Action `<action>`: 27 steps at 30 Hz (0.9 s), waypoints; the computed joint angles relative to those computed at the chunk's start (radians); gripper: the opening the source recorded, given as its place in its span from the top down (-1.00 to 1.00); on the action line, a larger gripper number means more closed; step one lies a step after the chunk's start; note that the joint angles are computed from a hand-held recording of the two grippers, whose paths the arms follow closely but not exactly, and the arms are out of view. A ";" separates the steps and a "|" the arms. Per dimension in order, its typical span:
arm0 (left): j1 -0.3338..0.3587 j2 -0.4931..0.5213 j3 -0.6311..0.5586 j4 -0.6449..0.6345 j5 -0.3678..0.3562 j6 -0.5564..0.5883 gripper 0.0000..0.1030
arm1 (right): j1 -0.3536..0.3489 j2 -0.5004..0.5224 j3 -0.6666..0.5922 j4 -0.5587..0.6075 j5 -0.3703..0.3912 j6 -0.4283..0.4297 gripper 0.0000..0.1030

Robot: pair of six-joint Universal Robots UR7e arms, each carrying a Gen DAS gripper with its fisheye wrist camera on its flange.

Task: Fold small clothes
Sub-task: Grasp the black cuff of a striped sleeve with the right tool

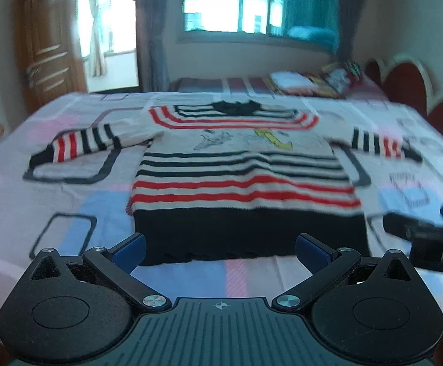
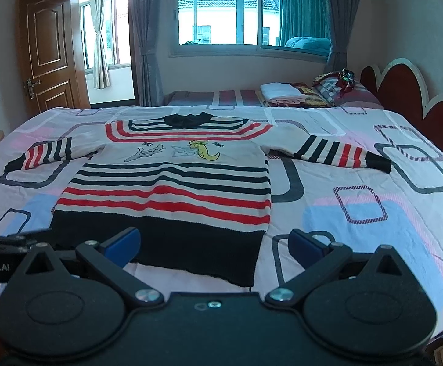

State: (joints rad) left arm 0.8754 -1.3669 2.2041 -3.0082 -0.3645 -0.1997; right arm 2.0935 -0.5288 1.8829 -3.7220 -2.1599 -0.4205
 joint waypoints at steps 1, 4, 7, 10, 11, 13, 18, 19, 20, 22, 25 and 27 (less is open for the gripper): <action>0.009 -0.009 -0.001 -0.015 -0.033 0.001 -1.00 | -0.003 0.000 0.001 -0.007 0.005 -0.001 -0.99; 0.041 -0.007 -0.026 -0.036 -0.080 0.024 -1.00 | -0.023 -0.021 0.013 -0.004 0.041 0.039 -0.99; 0.091 0.029 -0.074 -0.171 -0.174 0.154 -1.00 | -0.052 -0.037 0.007 -0.023 0.065 0.068 -0.99; 0.142 0.114 -0.178 -0.254 -0.184 0.264 -1.00 | -0.094 -0.044 -0.037 -0.033 0.087 0.101 -0.99; 0.160 0.147 -0.215 -0.304 -0.188 0.316 -1.00 | -0.109 -0.043 -0.061 -0.028 0.090 0.115 -0.99; 0.192 0.190 -0.288 -0.335 -0.214 0.350 -1.00 | -0.150 -0.040 -0.114 -0.025 0.133 0.136 -0.94; 0.279 0.332 -0.519 -0.321 -0.234 0.429 -1.00 | -0.251 0.019 -0.330 0.036 0.178 0.154 -0.42; 0.296 0.366 -0.571 -0.306 -0.230 0.434 -1.00 | -0.271 0.039 -0.385 0.059 0.176 0.159 -0.36; 0.314 0.400 -0.629 -0.279 -0.228 0.429 -1.00 | -0.291 0.056 -0.437 0.084 0.178 0.165 -0.30; 0.342 0.456 -0.724 -0.213 -0.230 0.408 -1.00 | -0.332 0.094 -0.542 0.139 0.185 0.187 -0.05; 0.375 0.538 -0.857 -0.134 -0.229 0.401 -1.00 | -0.392 0.150 -0.696 0.249 0.179 0.261 0.09; 0.385 0.581 -0.916 -0.099 -0.220 0.410 -1.00 | -0.434 0.180 -0.781 0.320 0.188 0.347 0.10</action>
State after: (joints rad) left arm 1.2601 -0.7859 1.2877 -3.1077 -0.5842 0.2100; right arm 1.6596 -0.3488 1.1021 -3.4017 -1.9719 -0.0736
